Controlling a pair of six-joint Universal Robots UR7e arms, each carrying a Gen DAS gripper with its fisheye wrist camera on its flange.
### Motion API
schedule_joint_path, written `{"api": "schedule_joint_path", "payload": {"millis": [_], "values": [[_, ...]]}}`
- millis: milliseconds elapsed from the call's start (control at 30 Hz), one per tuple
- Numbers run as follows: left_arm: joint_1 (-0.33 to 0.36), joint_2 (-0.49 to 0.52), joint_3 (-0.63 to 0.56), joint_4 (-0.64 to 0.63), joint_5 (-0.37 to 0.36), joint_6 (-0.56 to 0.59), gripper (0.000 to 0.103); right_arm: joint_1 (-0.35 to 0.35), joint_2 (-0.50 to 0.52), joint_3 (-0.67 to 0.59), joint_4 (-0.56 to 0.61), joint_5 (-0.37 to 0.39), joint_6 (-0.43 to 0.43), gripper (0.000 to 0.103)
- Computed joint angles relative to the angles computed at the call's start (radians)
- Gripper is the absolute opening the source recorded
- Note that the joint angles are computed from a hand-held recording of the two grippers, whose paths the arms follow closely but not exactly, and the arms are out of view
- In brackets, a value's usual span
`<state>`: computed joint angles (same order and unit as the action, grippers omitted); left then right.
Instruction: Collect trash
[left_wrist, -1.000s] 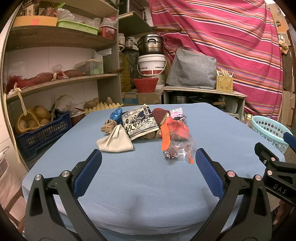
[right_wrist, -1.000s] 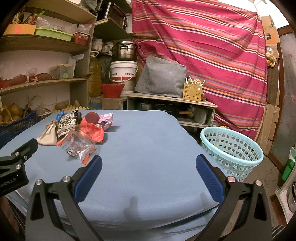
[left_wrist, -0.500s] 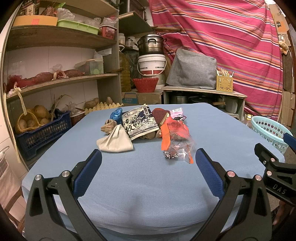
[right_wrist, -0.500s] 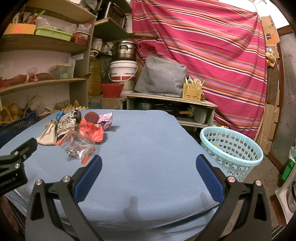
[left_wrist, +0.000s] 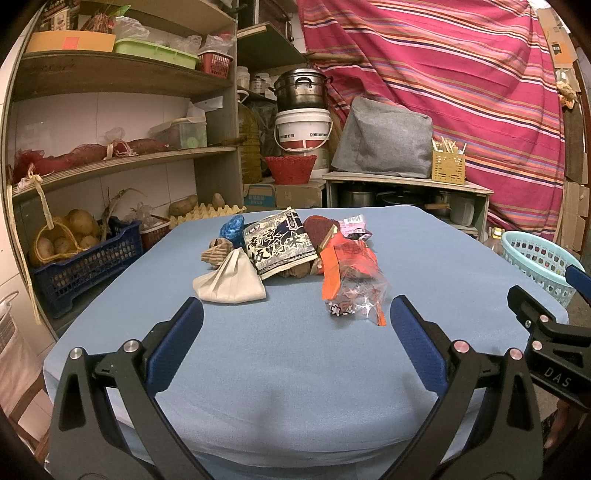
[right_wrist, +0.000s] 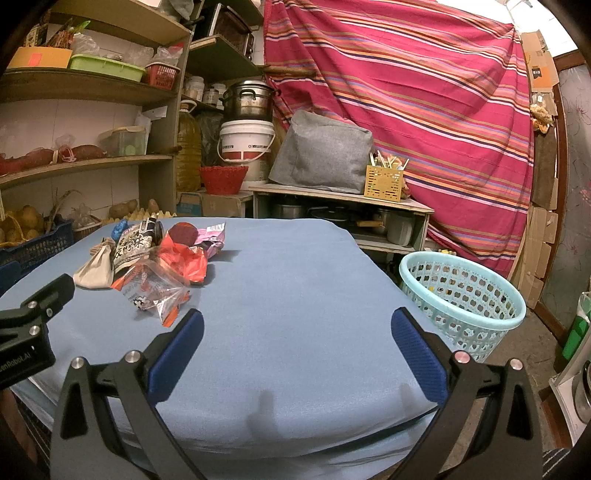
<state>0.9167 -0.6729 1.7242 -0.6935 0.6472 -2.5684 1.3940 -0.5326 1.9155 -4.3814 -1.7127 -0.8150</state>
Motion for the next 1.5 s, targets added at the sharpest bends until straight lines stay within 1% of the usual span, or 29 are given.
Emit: {"api": "schedule_joint_path", "payload": {"millis": [733,967,1200,1367,1433,1500], "values": [[-0.001,-0.003,0.005,-0.01,0.001,0.001,0.098,-0.001,-0.003,0.001,0.0,0.006,0.003,0.099],[-0.003,-0.018,-0.008,0.023,-0.023,-0.023,0.098,0.008,-0.029,0.004,0.032,-0.011,0.025,0.099],[0.027,-0.058,-0.032,0.051,-0.035,-0.005,0.098,0.041,-0.033,-0.036,0.105,-0.067,0.006,0.099],[0.067,-0.093,-0.083,0.161,-0.008,-0.043,0.098,0.074,-0.013,-0.076,0.129,-0.083,-0.031,0.099],[0.082,-0.103,-0.101,0.178,-0.004,-0.022,0.098,0.088,-0.008,-0.091,0.159,-0.087,-0.031,0.099],[0.096,-0.113,-0.117,0.181,0.001,0.015,0.098,0.106,0.001,-0.111,0.19,-0.107,-0.031,0.099]]}}
